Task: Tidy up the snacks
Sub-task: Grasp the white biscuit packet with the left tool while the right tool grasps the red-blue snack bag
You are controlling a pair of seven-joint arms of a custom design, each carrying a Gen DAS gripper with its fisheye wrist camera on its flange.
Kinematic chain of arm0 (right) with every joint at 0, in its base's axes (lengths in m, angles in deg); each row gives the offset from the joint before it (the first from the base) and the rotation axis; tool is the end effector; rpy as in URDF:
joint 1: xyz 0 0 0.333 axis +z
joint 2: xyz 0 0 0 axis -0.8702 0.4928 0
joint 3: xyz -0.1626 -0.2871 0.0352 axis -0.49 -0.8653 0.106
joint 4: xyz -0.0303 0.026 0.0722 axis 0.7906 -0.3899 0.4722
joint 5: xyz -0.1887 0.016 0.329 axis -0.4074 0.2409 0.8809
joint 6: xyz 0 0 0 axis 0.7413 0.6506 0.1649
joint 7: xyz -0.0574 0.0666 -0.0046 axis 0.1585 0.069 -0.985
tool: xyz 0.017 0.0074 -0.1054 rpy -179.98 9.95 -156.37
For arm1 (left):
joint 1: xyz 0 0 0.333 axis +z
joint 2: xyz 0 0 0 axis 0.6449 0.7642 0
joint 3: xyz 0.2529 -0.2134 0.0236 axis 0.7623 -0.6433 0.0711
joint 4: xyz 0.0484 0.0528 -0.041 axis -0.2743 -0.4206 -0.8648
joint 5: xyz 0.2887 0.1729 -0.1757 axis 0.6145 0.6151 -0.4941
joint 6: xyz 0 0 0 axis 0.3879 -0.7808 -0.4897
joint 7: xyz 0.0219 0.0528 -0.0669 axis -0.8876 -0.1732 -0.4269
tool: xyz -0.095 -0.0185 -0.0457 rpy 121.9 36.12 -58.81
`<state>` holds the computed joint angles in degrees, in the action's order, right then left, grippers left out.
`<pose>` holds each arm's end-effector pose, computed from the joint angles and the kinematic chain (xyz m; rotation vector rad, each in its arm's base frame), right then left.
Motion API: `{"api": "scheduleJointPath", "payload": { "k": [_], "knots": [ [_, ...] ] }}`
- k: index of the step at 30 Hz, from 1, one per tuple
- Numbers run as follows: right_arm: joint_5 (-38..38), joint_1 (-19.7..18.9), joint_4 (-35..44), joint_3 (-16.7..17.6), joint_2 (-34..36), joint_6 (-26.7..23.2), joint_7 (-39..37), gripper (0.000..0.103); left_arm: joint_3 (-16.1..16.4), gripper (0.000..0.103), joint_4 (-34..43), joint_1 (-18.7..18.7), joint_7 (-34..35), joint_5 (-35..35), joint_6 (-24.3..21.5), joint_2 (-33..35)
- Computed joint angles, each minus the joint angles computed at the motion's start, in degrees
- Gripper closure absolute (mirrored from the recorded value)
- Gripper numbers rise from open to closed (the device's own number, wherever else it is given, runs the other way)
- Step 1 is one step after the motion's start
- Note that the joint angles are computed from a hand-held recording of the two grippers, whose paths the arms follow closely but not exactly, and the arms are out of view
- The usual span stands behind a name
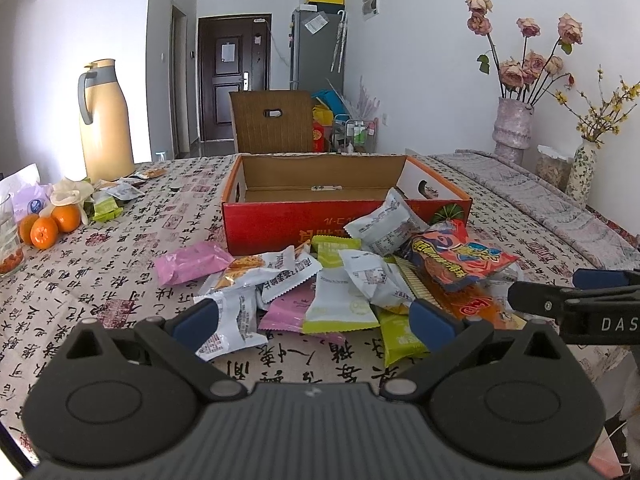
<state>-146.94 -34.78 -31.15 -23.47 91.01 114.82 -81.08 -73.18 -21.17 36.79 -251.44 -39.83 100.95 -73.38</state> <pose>0.5136 0.2962 0.4403 -1.1904 1.9409 -0.9974 0.6118 -0.1118 0.4500 -1.1113 2.1002 -1.2434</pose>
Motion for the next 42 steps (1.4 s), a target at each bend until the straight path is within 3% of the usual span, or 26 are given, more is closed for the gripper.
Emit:
{"api": "scheduleJointPath", "payload": {
  "k": [17,29,40,42],
  "knots": [
    [2.66,-1.21,6.8,-2.35,4.18,1.82,-8.92,0.0,-2.39,0.0,5.52,1.58,-8.87,8.86,3.33,5.27],
    [18.45,-1.77,18.95,-6.62,13.48,3.82,-28.36,0.0,-7.15,0.0,9.92,5.7,-16.25,17.99,6.66,9.87],
    [26.88,0.41,24.6,-10.96,19.24,3.61,-34.69,0.0,-8.98,0.0,13.06,7.48,-29.37,30.43,8.34,14.48],
    [28.16,0.49,24.74,-11.16,19.69,3.68,-36.19,0.005,-9.75,0.0,13.03,8.28,-30.82,32.33,8.4,14.85]
  ]
}}
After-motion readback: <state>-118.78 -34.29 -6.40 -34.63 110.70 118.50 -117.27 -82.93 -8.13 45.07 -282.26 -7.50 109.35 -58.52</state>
